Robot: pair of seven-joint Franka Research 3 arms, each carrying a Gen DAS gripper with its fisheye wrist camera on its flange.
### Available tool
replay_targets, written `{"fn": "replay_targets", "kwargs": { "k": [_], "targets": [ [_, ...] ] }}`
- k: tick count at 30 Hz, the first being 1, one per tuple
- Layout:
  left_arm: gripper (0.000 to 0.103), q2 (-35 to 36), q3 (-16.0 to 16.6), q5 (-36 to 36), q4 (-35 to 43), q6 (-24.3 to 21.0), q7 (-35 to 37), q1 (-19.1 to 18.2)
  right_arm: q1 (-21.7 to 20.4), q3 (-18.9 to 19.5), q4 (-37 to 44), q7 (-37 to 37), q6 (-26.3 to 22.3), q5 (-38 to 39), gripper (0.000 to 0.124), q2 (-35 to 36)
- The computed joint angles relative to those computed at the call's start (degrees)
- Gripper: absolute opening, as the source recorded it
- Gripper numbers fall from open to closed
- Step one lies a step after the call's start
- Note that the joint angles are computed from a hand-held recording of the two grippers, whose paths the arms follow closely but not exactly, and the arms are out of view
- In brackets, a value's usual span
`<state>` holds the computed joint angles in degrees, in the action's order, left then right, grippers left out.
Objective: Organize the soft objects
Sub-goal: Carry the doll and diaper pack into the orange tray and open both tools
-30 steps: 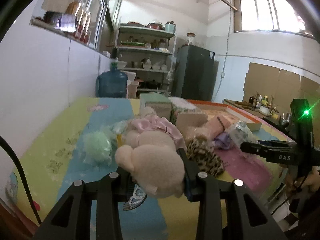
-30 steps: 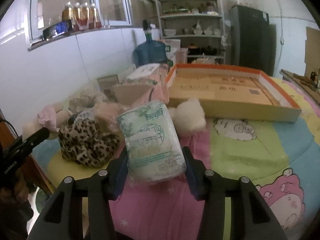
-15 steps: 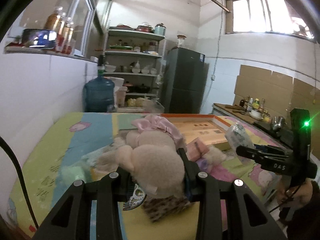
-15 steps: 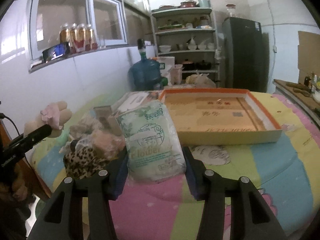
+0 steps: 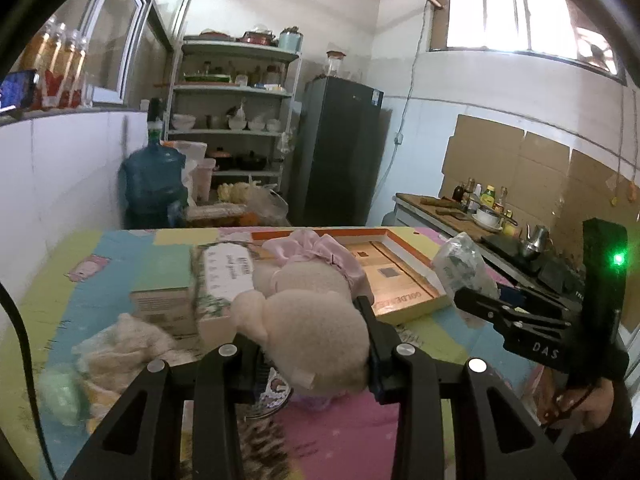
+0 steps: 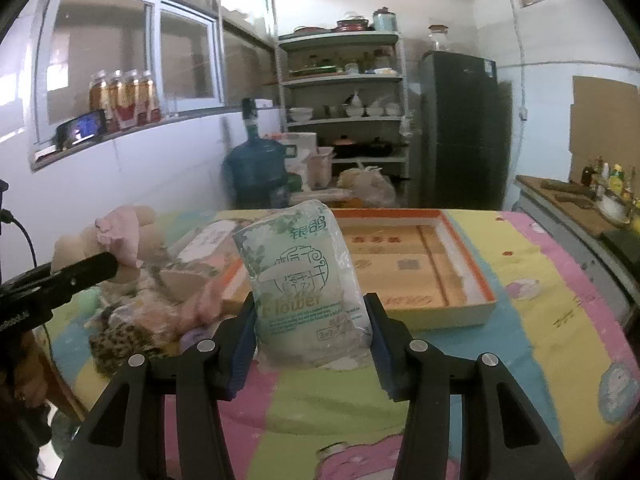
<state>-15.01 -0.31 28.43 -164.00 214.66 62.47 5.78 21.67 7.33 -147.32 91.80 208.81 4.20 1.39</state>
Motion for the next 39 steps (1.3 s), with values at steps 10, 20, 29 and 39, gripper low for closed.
{"fn": "replay_targets", "kwargs": {
  "k": [10, 20, 29, 39],
  "targets": [
    [0.038, 8.93, -6.44, -11.92, 11.70, -7.18, 3.60, -3.41, -12.37, -0.43, 8.70, 22.72, -7.10, -29.02, 0.052, 3.77],
    [0.038, 19.68, -7.00, -9.08, 24.48, -13.41, -3.45, -6.14, -46.26, 27.99, 24.49, 38.41, -22.02, -54.64, 0.052, 15.94],
    [0.038, 27.99, -10.78, -6.95, 34.33, -20.82, -8.14, -4.73, -51.43, 35.85, 30.72, 24.89, -31.91, -45.42, 0.052, 25.45],
    [0.038, 33.20, -16.67, -7.30, 39.53, -26.48, -8.39, -0.20, -44.99, 30.46, 33.50, 18.96, -34.15, -40.18, 0.052, 26.32]
  ]
}}
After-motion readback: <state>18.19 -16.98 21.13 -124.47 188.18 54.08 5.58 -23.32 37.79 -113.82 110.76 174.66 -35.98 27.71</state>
